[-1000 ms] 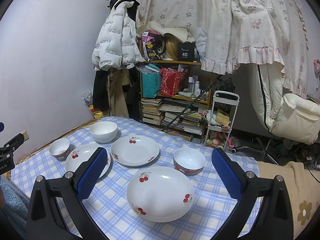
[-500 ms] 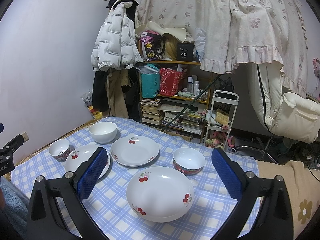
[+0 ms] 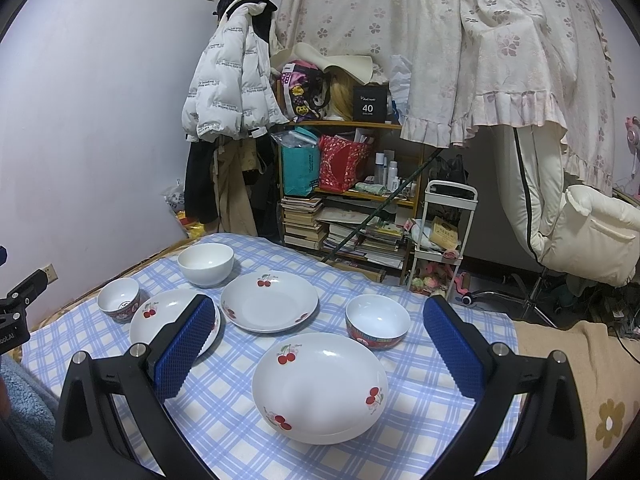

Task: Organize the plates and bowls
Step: 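Move both tools down toward the large white cherry plate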

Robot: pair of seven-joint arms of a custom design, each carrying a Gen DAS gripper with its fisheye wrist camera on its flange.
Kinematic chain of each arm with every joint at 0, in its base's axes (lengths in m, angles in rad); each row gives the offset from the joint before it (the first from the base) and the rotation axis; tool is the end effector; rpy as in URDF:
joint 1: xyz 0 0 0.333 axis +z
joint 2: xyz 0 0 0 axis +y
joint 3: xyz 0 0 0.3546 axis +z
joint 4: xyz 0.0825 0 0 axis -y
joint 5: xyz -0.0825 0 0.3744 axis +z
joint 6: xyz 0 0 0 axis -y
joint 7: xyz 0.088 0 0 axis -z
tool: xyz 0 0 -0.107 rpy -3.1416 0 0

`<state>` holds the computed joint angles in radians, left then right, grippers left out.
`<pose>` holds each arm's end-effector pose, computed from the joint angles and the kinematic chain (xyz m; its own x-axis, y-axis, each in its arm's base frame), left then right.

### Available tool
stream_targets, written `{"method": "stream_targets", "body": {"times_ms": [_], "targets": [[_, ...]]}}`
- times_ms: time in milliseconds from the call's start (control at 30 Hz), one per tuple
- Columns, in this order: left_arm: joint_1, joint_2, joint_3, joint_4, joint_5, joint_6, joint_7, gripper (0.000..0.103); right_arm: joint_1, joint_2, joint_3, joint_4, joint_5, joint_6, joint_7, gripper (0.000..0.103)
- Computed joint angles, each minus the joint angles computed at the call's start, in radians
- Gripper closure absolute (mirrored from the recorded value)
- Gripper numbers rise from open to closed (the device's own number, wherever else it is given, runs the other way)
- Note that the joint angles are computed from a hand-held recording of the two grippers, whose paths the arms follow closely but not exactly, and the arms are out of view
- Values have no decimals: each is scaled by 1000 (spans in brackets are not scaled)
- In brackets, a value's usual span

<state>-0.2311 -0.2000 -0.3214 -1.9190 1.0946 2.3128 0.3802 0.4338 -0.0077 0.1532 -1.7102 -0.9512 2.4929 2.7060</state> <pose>0.4508 -0.2803 0.6893 0.1992 -0.9604 -0.1949 -0.4336 0.0919 -0.8964 0.4964 0.3361 0.7058 0.0011 -1.0000 -0.0024 -0.4519 0.0017 -0.8920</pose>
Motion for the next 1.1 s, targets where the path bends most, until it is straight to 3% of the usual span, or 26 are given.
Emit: {"method": "stream_targets", "body": {"times_ms": [200, 433, 700, 933, 1100], "targets": [[1, 1, 10, -2, -24, 19, 20, 6, 2, 15, -3, 21, 12, 27, -7, 0], [17, 61, 48, 74, -143, 24, 111, 6, 22, 126, -20, 178, 70, 24, -144, 0], [34, 156, 94, 217, -298, -75, 201, 6, 74, 295, -64, 406, 184, -5, -253, 0], [26, 273, 116, 380, -321, -188, 292, 6, 107, 450, -104, 622, 298, -33, -358, 0], [27, 315, 136, 407, -386, -192, 302, 6, 133, 564, -130, 784, 364, -50, -435, 0]]}}
